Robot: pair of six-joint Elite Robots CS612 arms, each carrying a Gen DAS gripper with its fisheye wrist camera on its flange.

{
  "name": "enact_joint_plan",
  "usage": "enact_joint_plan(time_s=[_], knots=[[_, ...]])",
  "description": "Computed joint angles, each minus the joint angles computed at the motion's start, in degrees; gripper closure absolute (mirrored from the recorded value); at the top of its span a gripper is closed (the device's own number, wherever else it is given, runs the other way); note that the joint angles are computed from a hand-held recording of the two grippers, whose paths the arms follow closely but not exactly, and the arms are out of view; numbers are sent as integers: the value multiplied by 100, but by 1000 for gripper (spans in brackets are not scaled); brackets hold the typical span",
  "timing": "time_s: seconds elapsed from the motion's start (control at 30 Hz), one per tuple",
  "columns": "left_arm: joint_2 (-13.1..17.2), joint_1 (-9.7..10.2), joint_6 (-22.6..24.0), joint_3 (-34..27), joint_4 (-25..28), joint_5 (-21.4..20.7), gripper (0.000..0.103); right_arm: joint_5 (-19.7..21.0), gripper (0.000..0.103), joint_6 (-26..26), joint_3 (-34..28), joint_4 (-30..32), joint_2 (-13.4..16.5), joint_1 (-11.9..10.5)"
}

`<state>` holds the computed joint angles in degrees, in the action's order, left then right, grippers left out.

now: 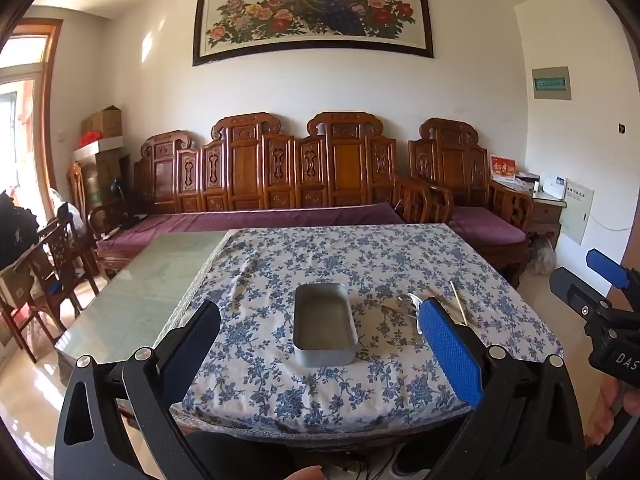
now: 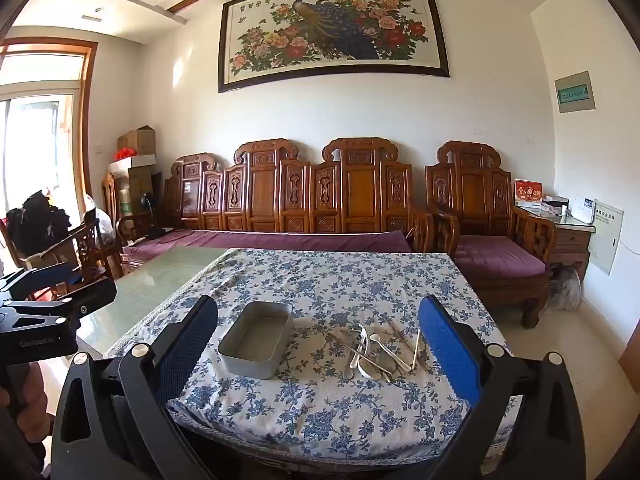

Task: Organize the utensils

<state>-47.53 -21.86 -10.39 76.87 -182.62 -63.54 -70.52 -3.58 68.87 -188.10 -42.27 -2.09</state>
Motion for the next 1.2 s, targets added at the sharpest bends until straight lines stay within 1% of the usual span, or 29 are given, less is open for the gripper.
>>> enact_joint_plan(time_s=[1.2], knots=[[-86,-26,25,-54,32,-15,6,2,3,59,31,-42,-35,10]])
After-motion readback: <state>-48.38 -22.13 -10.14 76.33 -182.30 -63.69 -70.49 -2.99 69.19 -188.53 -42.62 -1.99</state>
